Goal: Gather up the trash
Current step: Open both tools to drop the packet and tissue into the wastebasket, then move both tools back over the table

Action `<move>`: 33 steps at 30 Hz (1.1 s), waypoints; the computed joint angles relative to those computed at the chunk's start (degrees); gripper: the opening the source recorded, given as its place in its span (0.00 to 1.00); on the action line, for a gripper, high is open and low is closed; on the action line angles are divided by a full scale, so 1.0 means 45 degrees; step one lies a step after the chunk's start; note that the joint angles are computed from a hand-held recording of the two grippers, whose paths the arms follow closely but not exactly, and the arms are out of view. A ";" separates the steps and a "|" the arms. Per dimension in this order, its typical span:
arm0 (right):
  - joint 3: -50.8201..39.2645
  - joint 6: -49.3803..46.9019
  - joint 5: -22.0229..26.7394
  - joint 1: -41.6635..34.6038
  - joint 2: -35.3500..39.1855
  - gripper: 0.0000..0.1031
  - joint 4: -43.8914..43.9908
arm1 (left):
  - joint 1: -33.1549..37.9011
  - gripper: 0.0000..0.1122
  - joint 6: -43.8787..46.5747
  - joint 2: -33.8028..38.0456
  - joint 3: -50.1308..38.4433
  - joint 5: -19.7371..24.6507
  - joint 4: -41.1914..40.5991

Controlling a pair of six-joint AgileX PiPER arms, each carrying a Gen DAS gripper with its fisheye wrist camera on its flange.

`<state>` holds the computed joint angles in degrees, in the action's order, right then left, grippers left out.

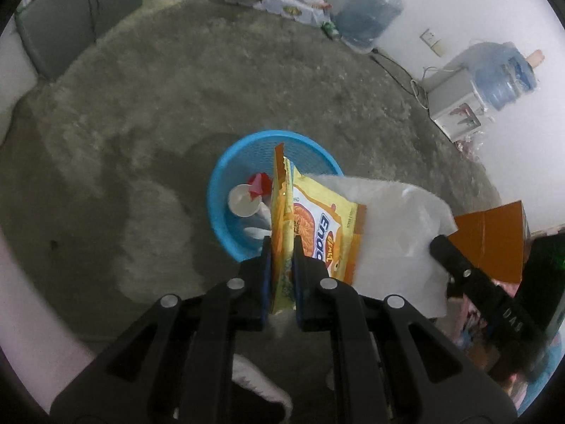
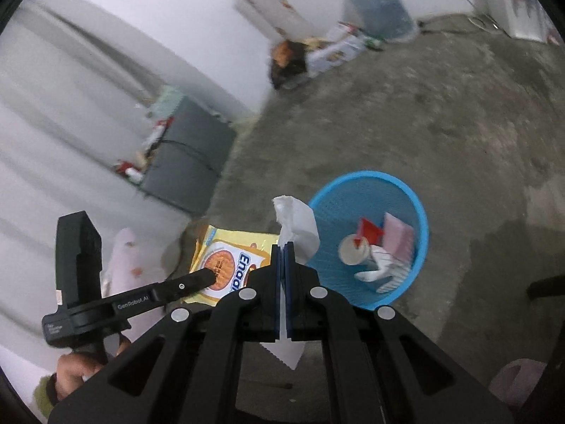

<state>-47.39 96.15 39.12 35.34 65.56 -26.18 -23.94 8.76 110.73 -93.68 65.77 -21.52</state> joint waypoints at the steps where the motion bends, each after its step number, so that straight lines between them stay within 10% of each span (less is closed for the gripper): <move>1: 0.0352 -0.0350 -0.0646 -0.0524 0.0154 0.03 0.0304 | -0.0124 0.13 -0.0123 0.0332 -0.0104 -0.0311 0.0065; 5: 0.1629 -0.3300 -0.3389 -0.3004 0.1784 0.07 0.2923 | -0.0508 0.55 -0.1655 0.1984 -0.0537 -0.1186 0.0483; 9: 0.2255 -0.5541 -0.4336 -0.4411 0.3795 0.32 0.5507 | -0.0455 0.60 -0.2503 0.2890 -0.0874 -0.1295 0.0645; 14: 0.3432 -0.0039 -0.3815 -0.3701 0.2408 0.42 0.2012 | -0.0280 0.61 -0.2272 0.1943 0.0095 -0.1883 0.0644; 20: 0.2400 0.1811 -0.1458 -0.1649 0.1164 0.45 0.0162 | -0.0030 0.61 -0.2317 0.0157 0.0817 -0.1872 0.0514; 27: -0.1947 0.0205 0.2357 0.0857 0.1813 0.74 0.0281 | 0.1109 0.61 -0.1724 -0.4567 0.3130 -0.1196 0.0505; 33: -0.6309 -0.2856 0.4514 0.2917 0.3603 0.75 0.0708 | 0.5954 0.62 0.1473 -0.9370 0.4231 0.0529 -0.0916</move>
